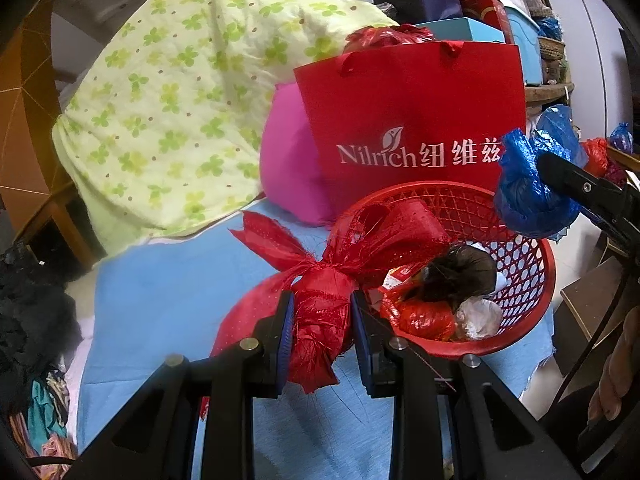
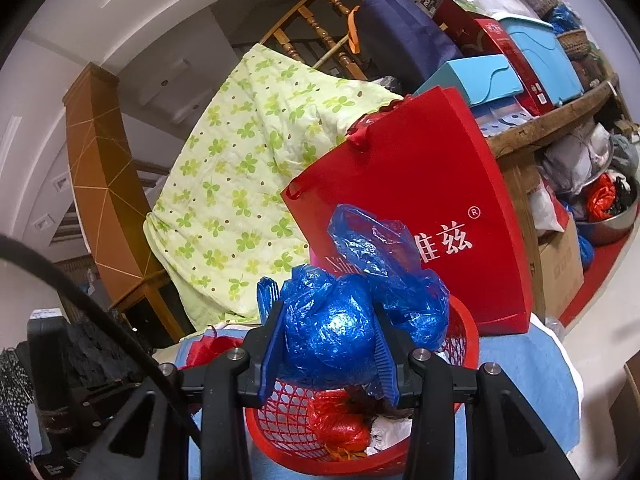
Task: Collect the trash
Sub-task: 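Move the red ribbon with the left tool while the right tool brings the blue bag over the red basket, then open the left tool over the basket while the right tool releases the blue bag into it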
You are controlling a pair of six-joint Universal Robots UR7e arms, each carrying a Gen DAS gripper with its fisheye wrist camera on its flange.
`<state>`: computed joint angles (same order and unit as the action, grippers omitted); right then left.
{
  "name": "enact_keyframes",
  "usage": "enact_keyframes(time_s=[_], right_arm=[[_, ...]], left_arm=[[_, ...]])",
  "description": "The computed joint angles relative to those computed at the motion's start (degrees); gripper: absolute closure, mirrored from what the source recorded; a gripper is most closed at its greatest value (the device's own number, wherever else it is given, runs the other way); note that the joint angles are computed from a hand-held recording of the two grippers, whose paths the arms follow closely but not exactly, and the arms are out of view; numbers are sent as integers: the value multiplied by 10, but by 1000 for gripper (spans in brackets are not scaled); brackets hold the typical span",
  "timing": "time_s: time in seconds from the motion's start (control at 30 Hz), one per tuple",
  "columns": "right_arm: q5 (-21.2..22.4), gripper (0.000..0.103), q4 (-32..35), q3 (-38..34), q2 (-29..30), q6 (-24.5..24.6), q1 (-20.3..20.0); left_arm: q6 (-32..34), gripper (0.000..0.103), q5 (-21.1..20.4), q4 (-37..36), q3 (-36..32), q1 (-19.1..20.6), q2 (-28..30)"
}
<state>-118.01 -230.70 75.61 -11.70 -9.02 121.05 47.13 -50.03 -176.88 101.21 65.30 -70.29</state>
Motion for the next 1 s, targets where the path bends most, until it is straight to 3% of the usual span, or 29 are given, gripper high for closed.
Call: enact_keyframes(time_s=[0.33, 0.47, 1.0], right_arm=[[-3, 59, 1, 15, -11, 56, -11], [-4, 59, 8, 20, -16, 84, -15], [-14, 59, 15, 22, -18, 98, -18]], left_arm=[[-20, 74, -64, 41, -14, 13, 7], [-20, 74, -66, 45, -20, 14, 15], [-10, 73, -87, 58, -17, 12, 18]])
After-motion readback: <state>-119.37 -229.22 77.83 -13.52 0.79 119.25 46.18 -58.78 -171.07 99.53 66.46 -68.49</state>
